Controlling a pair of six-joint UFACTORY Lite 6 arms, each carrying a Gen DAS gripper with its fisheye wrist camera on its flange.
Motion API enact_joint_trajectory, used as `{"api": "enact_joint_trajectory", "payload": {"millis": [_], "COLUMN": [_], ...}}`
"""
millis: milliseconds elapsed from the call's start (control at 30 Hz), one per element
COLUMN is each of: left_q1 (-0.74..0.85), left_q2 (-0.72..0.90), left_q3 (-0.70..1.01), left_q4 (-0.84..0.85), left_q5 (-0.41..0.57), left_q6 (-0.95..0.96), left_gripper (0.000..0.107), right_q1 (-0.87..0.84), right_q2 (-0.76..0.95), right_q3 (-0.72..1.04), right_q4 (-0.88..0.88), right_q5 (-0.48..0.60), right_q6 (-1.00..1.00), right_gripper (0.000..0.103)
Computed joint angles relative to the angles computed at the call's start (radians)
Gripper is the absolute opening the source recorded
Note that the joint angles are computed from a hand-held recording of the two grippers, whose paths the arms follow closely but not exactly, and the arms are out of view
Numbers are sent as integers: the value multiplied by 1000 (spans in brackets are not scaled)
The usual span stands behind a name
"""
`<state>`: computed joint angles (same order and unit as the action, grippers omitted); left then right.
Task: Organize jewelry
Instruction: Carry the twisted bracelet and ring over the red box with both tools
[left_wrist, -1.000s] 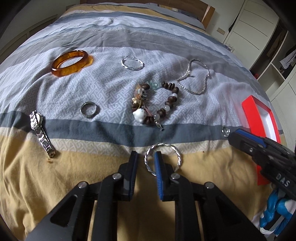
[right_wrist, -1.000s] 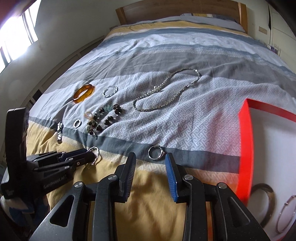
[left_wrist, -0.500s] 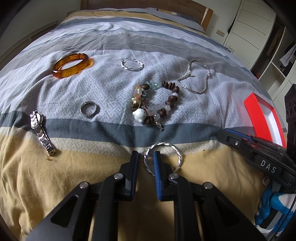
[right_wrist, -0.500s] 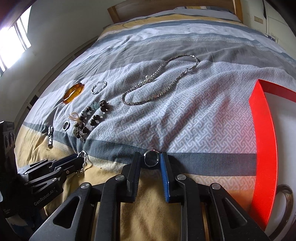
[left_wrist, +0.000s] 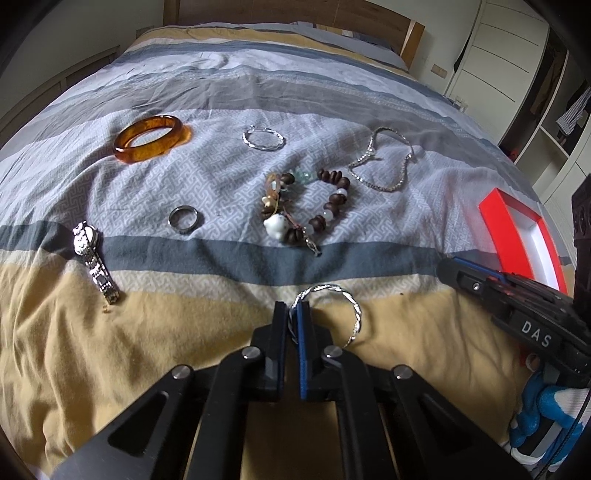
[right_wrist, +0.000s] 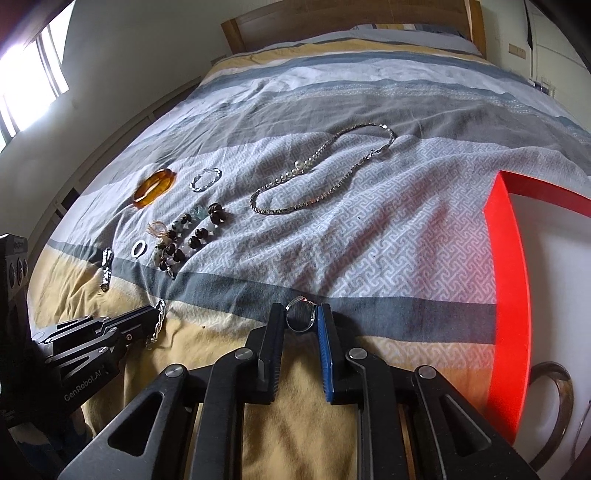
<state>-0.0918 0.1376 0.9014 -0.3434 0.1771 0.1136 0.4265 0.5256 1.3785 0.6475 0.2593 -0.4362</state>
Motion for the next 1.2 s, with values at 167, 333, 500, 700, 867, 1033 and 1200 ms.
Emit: {"api": "enact_joint_trajectory", "payload": {"millis": [167,333,500,700,867,1033,1200], "left_q1": [-7,-38,-98,-250,-407,-518,-606], "left_q2": [-54,-137,-228,-264,-176,8,223], "left_q3": [-25,-47,-46,33,171,372,600], "left_q4": [39,195,377,581,686,695,637], "left_q5": [21,58,120,212,264,282,304], "left_q6": [-53,-224,-431,-685,-839,-871,-805], "left_gripper": [4,4,4,4,4,4,4], "right_q1": [-7,-10,-29,-122,-286,-474,-626], "right_q2": [-61,-163,-298,-482,-592,-593,-560], "right_q3": [-46,-109,-205,-338,-419,-432,-443], "right_q4": [57,86,108,151,199,225,244], "right_q5": [-1,6,16,53,120,174,218], "right_q6": [-48,-71,-94,-171,-291,-411,-532], "right_gripper": [18,18,18,18,18,18,18]}}
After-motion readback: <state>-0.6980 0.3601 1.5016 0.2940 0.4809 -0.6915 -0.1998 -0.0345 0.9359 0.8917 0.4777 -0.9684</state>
